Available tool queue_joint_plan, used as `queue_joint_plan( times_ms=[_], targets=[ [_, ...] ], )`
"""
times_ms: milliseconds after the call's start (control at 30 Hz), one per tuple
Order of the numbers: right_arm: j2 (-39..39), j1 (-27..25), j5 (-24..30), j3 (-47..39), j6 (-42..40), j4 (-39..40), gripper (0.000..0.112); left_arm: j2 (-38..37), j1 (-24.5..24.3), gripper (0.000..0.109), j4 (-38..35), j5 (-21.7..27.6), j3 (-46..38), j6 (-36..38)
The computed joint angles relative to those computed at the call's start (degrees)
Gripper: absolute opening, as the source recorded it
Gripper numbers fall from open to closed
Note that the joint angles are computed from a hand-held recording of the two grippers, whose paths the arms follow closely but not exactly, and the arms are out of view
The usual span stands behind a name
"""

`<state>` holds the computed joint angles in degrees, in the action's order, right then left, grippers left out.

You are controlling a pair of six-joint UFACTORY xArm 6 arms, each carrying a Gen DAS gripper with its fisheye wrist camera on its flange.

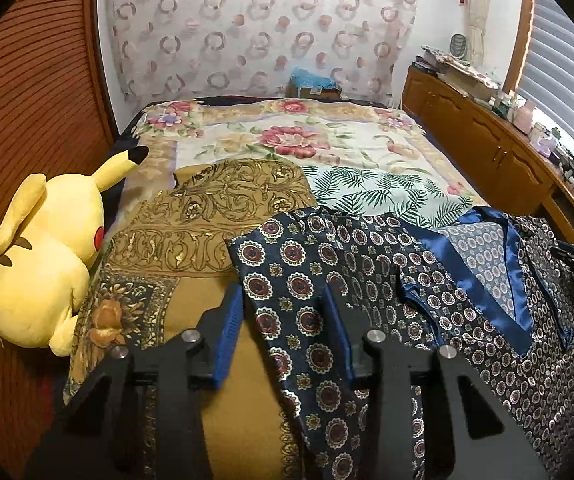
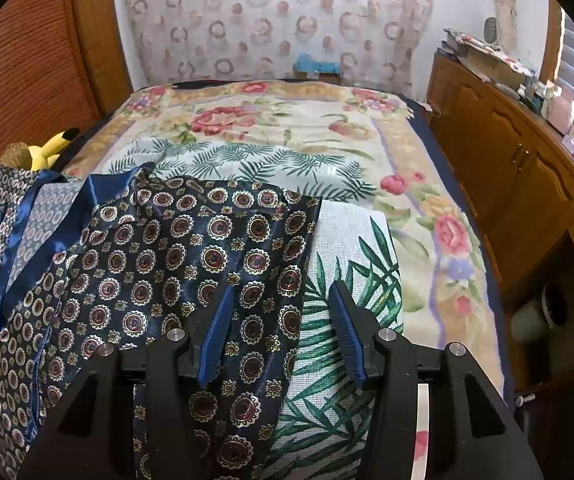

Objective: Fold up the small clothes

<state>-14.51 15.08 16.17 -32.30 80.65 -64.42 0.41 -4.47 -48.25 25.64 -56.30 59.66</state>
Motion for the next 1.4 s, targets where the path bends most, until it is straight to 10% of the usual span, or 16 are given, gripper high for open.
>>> queue_joint_plan(
  times_ms=[400,1067,1167,1400],
  targets=[
    [0.03,-0.01,-0.03,-0.02,-0.05,0.01,0.05,0.58,0.03,0.039,0.33,0.4,-0.72,0.29],
    [0.36,-0.29,-0.62,-0.35,-3.35,2.32,0.05,-4.61,-1.41,0.0,-5.22,2.1,3.43,8.72],
    [0.66,-0.44,-4.67,-0.2,-10.62,8.15,0.001,-8.58,-1.7,0.0,-9.23,2.62,6.57,12.7],
    [-6.4,8.1,4.11,0.2,1.27,-4.65,0.0,-19.89,-0.45,0.0,-17.16,5.56,14.31,19.48]
  ],
)
